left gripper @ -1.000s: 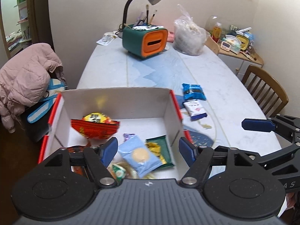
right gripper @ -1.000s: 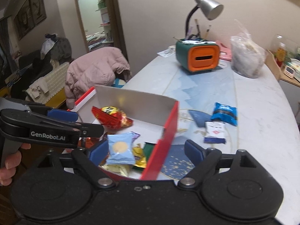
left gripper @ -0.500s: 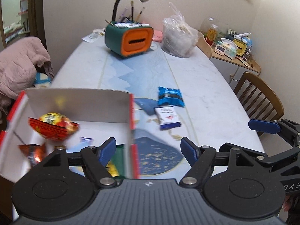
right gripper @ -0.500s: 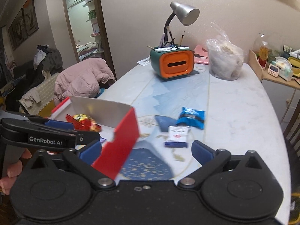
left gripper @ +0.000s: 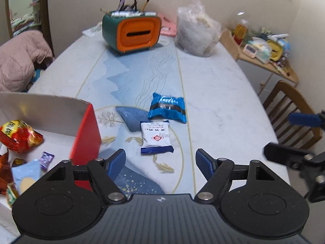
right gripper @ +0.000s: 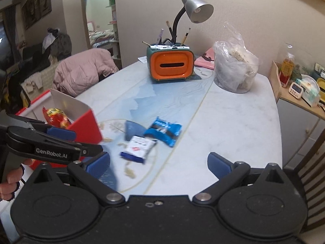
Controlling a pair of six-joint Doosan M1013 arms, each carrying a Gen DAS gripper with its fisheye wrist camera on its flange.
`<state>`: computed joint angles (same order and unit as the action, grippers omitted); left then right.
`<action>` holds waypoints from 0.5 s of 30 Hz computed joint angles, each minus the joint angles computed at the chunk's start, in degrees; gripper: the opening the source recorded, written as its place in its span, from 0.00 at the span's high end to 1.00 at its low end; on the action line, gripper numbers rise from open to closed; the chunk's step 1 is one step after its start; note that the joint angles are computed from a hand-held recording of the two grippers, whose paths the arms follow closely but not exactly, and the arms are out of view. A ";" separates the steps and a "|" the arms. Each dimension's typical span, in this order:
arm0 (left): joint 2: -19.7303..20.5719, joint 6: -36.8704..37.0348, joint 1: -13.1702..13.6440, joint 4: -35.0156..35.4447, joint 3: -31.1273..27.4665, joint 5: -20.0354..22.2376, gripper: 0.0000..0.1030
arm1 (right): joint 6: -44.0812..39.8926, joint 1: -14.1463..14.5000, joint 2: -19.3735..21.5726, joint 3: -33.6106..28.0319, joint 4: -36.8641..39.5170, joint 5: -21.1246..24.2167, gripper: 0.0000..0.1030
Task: Organize snacks
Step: 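Move both tools back toward the white packet and blue chocolate packet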
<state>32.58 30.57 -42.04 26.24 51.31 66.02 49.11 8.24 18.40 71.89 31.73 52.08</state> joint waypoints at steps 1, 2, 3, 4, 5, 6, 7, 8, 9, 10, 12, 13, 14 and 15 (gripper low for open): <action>0.74 0.07 0.25 -0.61 -0.83 0.32 0.27 | -1.08 -0.33 0.80 -0.92 0.31 0.83 0.00; 1.50 0.11 0.46 -1.03 -1.70 0.94 0.27 | -2.21 -0.63 1.61 -1.84 0.59 1.77 0.00; 2.30 0.18 0.69 -1.44 -2.67 1.76 0.27 | -3.40 -0.89 2.46 -2.77 0.92 2.68 0.00; 2.96 0.43 0.97 -2.21 -3.48 2.26 0.27 | -4.49 -1.07 3.28 -3.62 1.22 3.46 0.00; 3.58 0.79 1.35 -3.37 -4.23 2.67 0.27 | -5.53 -1.28 4.21 -4.67 1.45 4.49 0.00; 4.23 1.14 1.76 -4.52 -5.06 3.04 0.27 | -6.49 -1.33 5.08 -5.61 1.51 5.36 0.00; 4.86 1.61 2.16 -5.60 -5.91 3.39 0.27 | -7.33 -1.33 5.95 -6.55 1.39 5.90 0.01; 5.55 1.83 2.47 -6.30 -6.82 3.79 0.27 | -8.10 -1.25 6.83 -7.52 1.21 6.34 0.01; 6.20 2.34 2.79 -6.90 -7.66 4.01 0.27 | -8.90 -1.19 7.78 -8.62 1.21 6.97 0.01; 6.98 3.28 3.11 -7.67 -8.79 4.53 0.27 | -9.65 -1.08 8.76 -9.82 1.11 7.56 0.01; 8.89 4.47 3.66 -8.47 -11.52 6.73 0.27 | -10.85 -0.80 10.78 -12.43 0.81 8.44 0.01; 9.82 4.79 3.95 -8.91 -12.81 7.76 0.27 | -11.22 -0.66 11.79 -13.79 0.87 8.96 0.01; 10.63 4.90 4.26 -9.41 -13.90 8.74 0.27 | -11.52 -0.52 12.89 -15.32 0.97 9.69 0.01; 11.31 4.72 4.48 -9.48 -14.74 9.55 0.27 | -11.78 -0.37 14.03 -16.92 1.08 10.65 0.01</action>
<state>43.89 35.29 -37.56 16.76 36.57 75.57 37.33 7.87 32.43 54.97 32.80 62.73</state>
